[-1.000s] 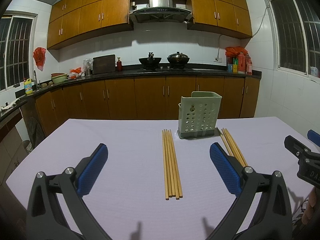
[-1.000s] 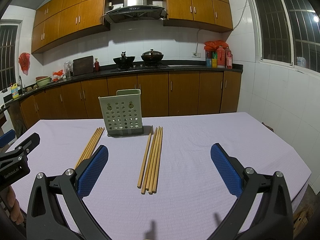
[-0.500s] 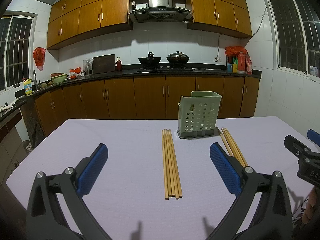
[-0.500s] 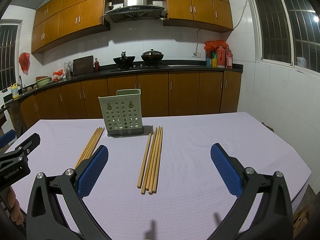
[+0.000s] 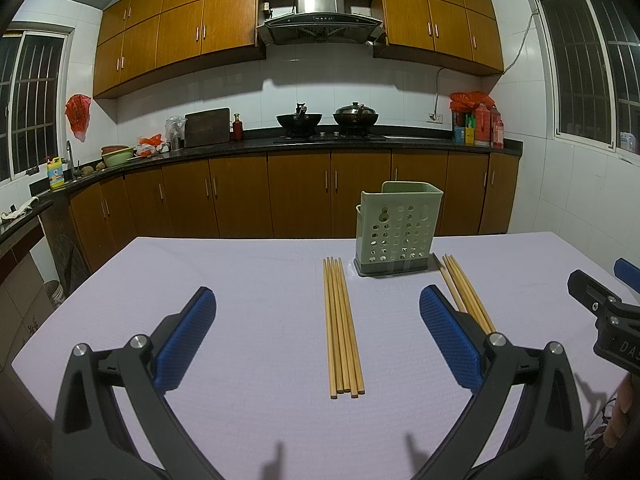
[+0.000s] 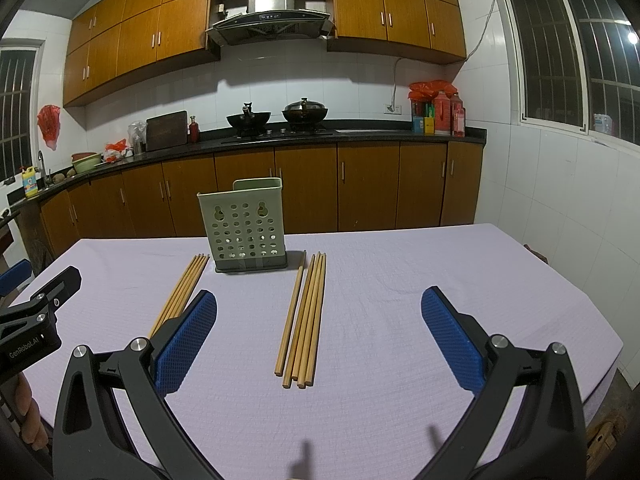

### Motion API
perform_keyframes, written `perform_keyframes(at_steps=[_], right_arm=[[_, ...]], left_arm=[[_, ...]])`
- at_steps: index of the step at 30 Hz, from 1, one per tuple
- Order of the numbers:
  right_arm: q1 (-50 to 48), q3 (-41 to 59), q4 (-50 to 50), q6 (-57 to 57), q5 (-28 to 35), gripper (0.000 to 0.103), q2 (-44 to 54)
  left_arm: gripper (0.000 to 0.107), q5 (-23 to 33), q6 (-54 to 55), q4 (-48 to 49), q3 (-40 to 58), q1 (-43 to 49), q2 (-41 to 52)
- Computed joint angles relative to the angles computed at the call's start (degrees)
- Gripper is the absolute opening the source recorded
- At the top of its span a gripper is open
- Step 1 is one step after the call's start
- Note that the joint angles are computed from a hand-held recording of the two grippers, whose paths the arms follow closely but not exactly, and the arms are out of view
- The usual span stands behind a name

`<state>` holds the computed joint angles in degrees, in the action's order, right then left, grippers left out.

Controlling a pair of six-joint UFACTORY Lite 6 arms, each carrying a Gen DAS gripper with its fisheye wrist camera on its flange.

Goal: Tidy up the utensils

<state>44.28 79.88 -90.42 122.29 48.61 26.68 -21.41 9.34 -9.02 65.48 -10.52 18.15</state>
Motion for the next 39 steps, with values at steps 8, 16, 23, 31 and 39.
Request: perform_keyframes(at_steps=[8, 16, 23, 31, 39], right_arm=[[0.07, 0.03, 0.05, -0.02, 0.07, 0.101, 0.03], [0.06, 0.09, 0.13, -0.07, 0.05, 0.101, 0.02], [0.06, 0.09, 0.17, -0.17, 0.04, 0.101, -0.05], [0.1, 0.01, 0.26, -0.3, -0.11, 0.101, -0.21], [-6.19, 4.77, 6.01, -5.52, -7.73, 0.101, 4.16]], left_arm=[[0.099, 0.08, 0.17, -0.14, 0.05, -0.02, 0.02], [0.099, 0.08, 0.17, -0.14, 0.05, -0.02, 0.02], [0.099, 0.15, 0.17, -0.15, 0.1, -0.01, 0.05], [0.099, 0.45, 0.93, -1.18, 0.17, -0.45, 0.27], [0.099, 7.49, 7.09, -9.21, 12.14, 0.68, 11.99]])
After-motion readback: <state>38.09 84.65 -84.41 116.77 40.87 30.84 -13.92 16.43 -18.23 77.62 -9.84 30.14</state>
